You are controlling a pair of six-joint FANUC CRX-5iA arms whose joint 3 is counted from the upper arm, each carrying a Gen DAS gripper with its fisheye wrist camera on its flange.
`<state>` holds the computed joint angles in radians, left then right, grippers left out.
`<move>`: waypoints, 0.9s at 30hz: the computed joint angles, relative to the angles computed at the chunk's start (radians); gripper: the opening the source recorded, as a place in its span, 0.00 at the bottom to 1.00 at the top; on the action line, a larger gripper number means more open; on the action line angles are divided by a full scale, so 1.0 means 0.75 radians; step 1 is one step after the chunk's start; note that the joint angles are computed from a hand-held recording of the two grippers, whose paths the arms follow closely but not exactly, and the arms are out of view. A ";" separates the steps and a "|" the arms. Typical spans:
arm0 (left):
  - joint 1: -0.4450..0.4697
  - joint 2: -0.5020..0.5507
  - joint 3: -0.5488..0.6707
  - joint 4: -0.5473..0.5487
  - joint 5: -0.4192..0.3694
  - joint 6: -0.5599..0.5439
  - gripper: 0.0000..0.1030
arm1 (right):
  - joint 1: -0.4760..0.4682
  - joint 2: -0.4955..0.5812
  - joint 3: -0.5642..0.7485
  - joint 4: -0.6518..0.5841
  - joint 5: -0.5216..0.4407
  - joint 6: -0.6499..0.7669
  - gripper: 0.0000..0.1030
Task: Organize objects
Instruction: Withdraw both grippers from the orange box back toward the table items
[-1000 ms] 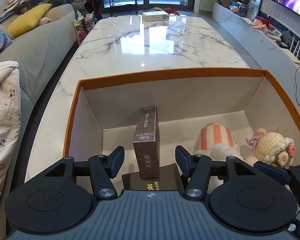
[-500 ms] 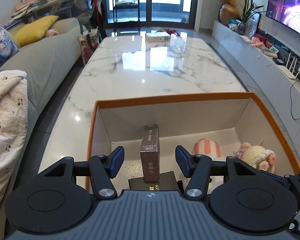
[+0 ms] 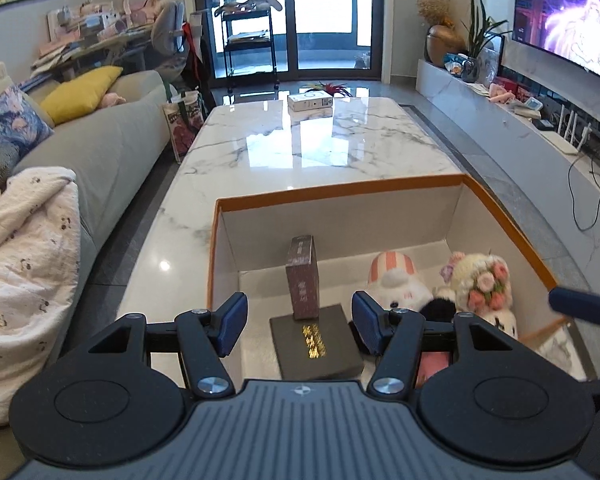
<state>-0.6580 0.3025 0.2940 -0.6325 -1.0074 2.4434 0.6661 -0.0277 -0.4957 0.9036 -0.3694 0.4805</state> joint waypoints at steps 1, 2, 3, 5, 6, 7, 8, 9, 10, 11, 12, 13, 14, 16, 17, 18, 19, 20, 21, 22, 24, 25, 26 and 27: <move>-0.011 -0.011 -0.011 -0.012 -0.006 0.002 0.66 | 0.004 -0.017 -0.017 0.020 -0.006 -0.012 0.85; -0.023 -0.022 -0.021 -0.025 -0.013 0.004 0.66 | 0.008 -0.035 -0.035 0.042 -0.013 -0.025 0.85; -0.037 -0.037 -0.037 -0.044 -0.016 0.019 0.66 | 0.009 -0.054 -0.056 0.073 -0.015 -0.048 0.85; -0.064 -0.061 -0.060 -0.075 -0.036 0.049 0.66 | 0.013 -0.090 -0.095 0.114 -0.019 -0.079 0.86; -0.077 -0.073 -0.072 -0.082 -0.046 0.060 0.66 | 0.016 -0.109 -0.115 0.126 -0.023 -0.092 0.86; -0.090 -0.084 -0.085 -0.086 -0.050 0.069 0.66 | 0.019 -0.134 -0.140 0.141 -0.026 -0.116 0.86; -0.103 -0.095 -0.098 -0.093 -0.054 0.080 0.66 | 0.023 -0.156 -0.162 0.146 -0.029 -0.134 0.86; -0.119 -0.105 -0.111 -0.103 -0.062 0.096 0.66 | 0.028 -0.182 -0.187 0.155 -0.032 -0.157 0.86; -0.135 -0.116 -0.126 -0.112 -0.066 0.112 0.66 | 0.034 -0.205 -0.209 0.159 -0.035 -0.173 0.86; -0.149 -0.129 -0.145 -0.117 -0.064 0.130 0.67 | 0.040 -0.228 -0.232 0.166 -0.039 -0.189 0.86; -0.159 -0.140 -0.165 -0.115 -0.060 0.141 0.68 | 0.044 -0.249 -0.254 0.177 -0.040 -0.205 0.87; -0.168 -0.150 -0.185 -0.109 -0.056 0.147 0.69 | 0.047 -0.270 -0.277 0.193 -0.042 -0.226 0.87; -0.173 -0.160 -0.206 -0.097 -0.049 0.153 0.69 | 0.052 -0.288 -0.296 0.200 -0.047 -0.239 0.88; -0.172 -0.174 -0.244 -0.059 -0.039 0.146 0.69 | 0.062 -0.322 -0.333 0.200 -0.056 -0.256 0.89; -0.170 -0.180 -0.264 -0.042 -0.033 0.140 0.69 | 0.067 -0.337 -0.346 0.184 -0.061 -0.251 0.89; -0.169 -0.186 -0.287 -0.029 -0.026 0.137 0.69 | 0.073 -0.352 -0.357 0.163 -0.065 -0.241 0.89; -0.167 -0.193 -0.309 -0.015 -0.023 0.131 0.69 | 0.080 -0.370 -0.372 0.142 -0.071 -0.231 0.89; -0.166 -0.193 -0.324 0.000 -0.026 0.118 0.69 | 0.085 -0.380 -0.379 0.122 -0.078 -0.219 0.90; -0.166 -0.196 -0.340 0.009 -0.029 0.109 0.69 | 0.089 -0.391 -0.389 0.112 -0.085 -0.215 0.90; -0.167 -0.198 -0.354 0.014 -0.031 0.099 0.72 | 0.093 -0.398 -0.397 0.101 -0.092 -0.208 0.90; -0.164 -0.199 -0.378 0.029 -0.045 0.079 0.78 | 0.096 -0.408 -0.408 0.080 -0.101 -0.193 0.90; -0.159 -0.197 -0.388 0.039 -0.048 0.068 0.80 | 0.095 -0.408 -0.410 0.067 -0.103 -0.182 0.90; -0.149 -0.193 -0.398 0.055 -0.049 0.047 0.82 | 0.096 -0.408 -0.410 0.059 -0.104 -0.177 0.90; -0.137 -0.184 -0.402 0.073 -0.054 0.022 0.82 | 0.093 -0.409 -0.413 0.054 -0.099 -0.172 0.91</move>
